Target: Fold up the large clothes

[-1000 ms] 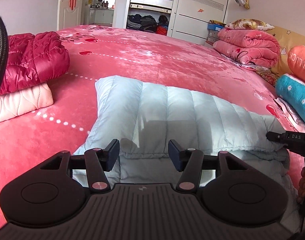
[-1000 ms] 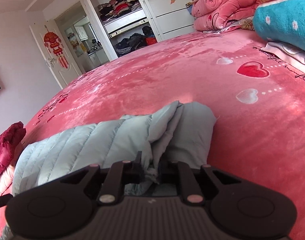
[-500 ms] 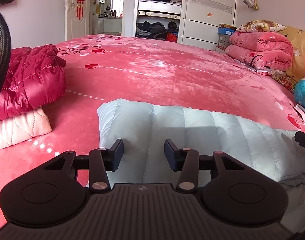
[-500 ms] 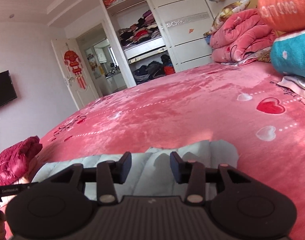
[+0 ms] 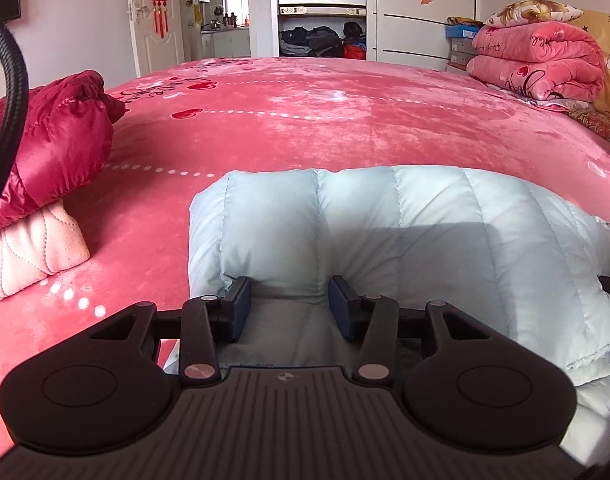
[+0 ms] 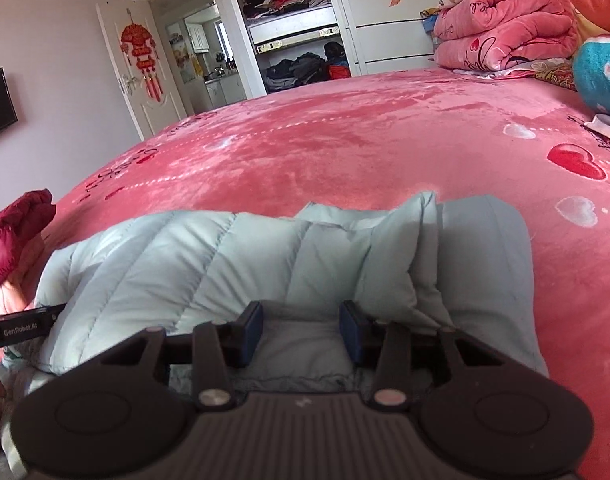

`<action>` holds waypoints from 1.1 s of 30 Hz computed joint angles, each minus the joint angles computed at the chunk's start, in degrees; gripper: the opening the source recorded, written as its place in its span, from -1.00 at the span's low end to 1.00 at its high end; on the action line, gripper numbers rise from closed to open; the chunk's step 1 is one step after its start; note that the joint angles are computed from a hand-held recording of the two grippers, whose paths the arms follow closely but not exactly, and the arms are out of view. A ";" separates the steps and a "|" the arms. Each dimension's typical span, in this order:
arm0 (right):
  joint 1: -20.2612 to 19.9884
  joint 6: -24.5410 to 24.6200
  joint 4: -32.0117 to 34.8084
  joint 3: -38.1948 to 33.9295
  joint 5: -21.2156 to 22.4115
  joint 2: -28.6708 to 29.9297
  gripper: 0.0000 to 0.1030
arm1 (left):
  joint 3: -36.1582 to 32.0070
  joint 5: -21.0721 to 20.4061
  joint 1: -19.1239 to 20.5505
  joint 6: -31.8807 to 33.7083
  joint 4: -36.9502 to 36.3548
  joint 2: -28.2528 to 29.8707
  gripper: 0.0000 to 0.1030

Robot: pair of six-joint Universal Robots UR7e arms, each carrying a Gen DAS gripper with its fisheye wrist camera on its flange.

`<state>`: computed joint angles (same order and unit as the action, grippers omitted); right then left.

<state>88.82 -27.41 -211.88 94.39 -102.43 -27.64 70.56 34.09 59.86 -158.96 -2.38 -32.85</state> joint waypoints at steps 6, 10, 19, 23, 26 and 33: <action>-0.19 -1.66 0.27 -1.83 -1.21 1.85 -0.18 | 1.62 0.84 0.77 3.83 -4.93 -0.36 0.11; -0.03 -2.57 -1.00 -2.35 -1.63 2.68 -0.18 | 1.74 0.61 0.55 4.14 -5.30 -0.51 0.11; -1.15 0.26 -1.85 0.78 3.99 0.47 0.36 | 2.98 -1.43 -1.45 -1.47 -0.51 -2.50 0.32; 0.12 -0.89 -4.39 2.85 2.38 -0.11 0.80 | 8.56 -2.28 -3.33 -3.43 -1.54 -6.56 0.55; 1.54 -4.01 -7.95 4.53 -0.53 0.02 0.93 | 11.87 -2.47 -4.57 -8.56 0.63 -8.89 0.64; 3.88 -6.98 -14.40 9.39 -5.75 -0.98 0.98 | 17.89 -3.44 -7.74 -19.91 9.25 -12.02 0.85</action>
